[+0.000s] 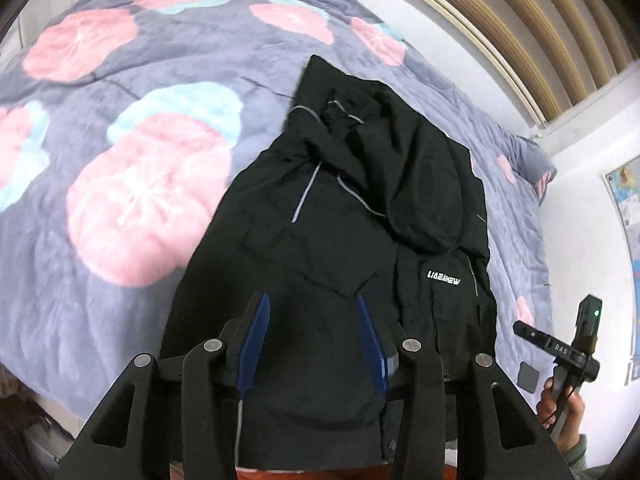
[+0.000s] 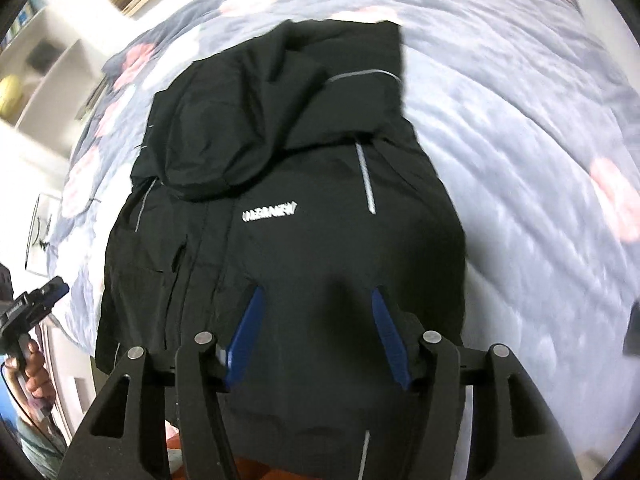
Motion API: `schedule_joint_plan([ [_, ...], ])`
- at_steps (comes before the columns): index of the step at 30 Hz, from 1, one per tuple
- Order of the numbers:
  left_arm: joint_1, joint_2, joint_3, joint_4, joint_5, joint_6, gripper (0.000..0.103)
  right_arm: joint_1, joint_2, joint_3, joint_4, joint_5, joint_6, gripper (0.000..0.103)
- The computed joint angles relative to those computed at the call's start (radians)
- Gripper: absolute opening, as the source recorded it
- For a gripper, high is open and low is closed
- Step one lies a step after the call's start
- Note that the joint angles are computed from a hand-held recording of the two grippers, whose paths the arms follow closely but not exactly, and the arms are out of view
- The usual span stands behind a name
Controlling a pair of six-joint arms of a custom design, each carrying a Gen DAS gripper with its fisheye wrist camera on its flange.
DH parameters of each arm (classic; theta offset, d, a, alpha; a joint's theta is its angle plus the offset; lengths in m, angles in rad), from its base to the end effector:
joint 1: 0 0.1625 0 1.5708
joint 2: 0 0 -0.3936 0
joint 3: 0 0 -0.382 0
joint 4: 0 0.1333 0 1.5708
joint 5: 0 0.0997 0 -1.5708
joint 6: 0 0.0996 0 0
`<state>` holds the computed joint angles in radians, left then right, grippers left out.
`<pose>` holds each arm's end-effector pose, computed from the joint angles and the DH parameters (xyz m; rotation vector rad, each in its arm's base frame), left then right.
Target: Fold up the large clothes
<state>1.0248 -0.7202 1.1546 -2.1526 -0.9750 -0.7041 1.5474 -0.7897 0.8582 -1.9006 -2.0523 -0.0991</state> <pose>-0.2294 -0.7419 0.1944 -0.2712 2.6573 -0.6397 0.0690 -0.7792 0.3563 0.0147 -2.6315 0.3054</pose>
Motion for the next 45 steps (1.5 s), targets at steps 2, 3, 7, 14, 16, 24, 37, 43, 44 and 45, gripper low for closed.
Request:
schedule_joint_plan([
  [2, -0.001, -0.01, 0.007, 0.028, 0.008, -0.004, 0.047, -0.004, -0.034, 0.051, -0.018, -0.002, 0.018, 0.06],
  [3, -0.002, -0.017, 0.011, 0.049, 0.016, -0.006, 0.047, -0.005, -0.053, 0.081, -0.029, -0.012, 0.028, 0.061],
  [7, -0.002, -0.037, 0.026, 0.115, 0.03, -0.011, 0.047, -0.021, -0.123, 0.193, -0.057, -0.04, 0.088, 0.064],
  [14, 0.039, -0.088, 0.102, 0.142, -0.014, -0.063, 0.048, -0.057, -0.232, 0.356, -0.083, -0.085, 0.173, 0.064],
  [16, 0.054, -0.104, 0.134, 0.127, -0.037, -0.082, 0.048, -0.068, -0.258, 0.4, -0.088, -0.098, 0.198, 0.064],
  [24, 0.11, -0.156, 0.24, 0.078, -0.085, -0.187, 0.059, -0.131, -0.312, 0.483, -0.087, -0.048, 0.278, 0.064],
  [37, 0.133, -0.166, 0.319, -0.025, -0.246, -0.089, 0.024, -0.178, -0.344, 0.514, -0.028, 0.077, 0.308, 0.072],
  [43, 0.144, -0.162, 0.316, -0.016, -0.301, -0.086, 0.031, -0.173, -0.337, 0.507, -0.011, 0.072, 0.238, 0.072],
  [44, 0.15, -0.15, 0.298, -0.003, -0.31, -0.091, 0.039, -0.179, -0.337, 0.507, -0.017, 0.073, 0.226, 0.072],
  [45, 0.153, -0.139, 0.291, 0.002, -0.316, -0.093, 0.042, -0.18, -0.332, 0.508, -0.029, 0.073, 0.216, 0.071],
])
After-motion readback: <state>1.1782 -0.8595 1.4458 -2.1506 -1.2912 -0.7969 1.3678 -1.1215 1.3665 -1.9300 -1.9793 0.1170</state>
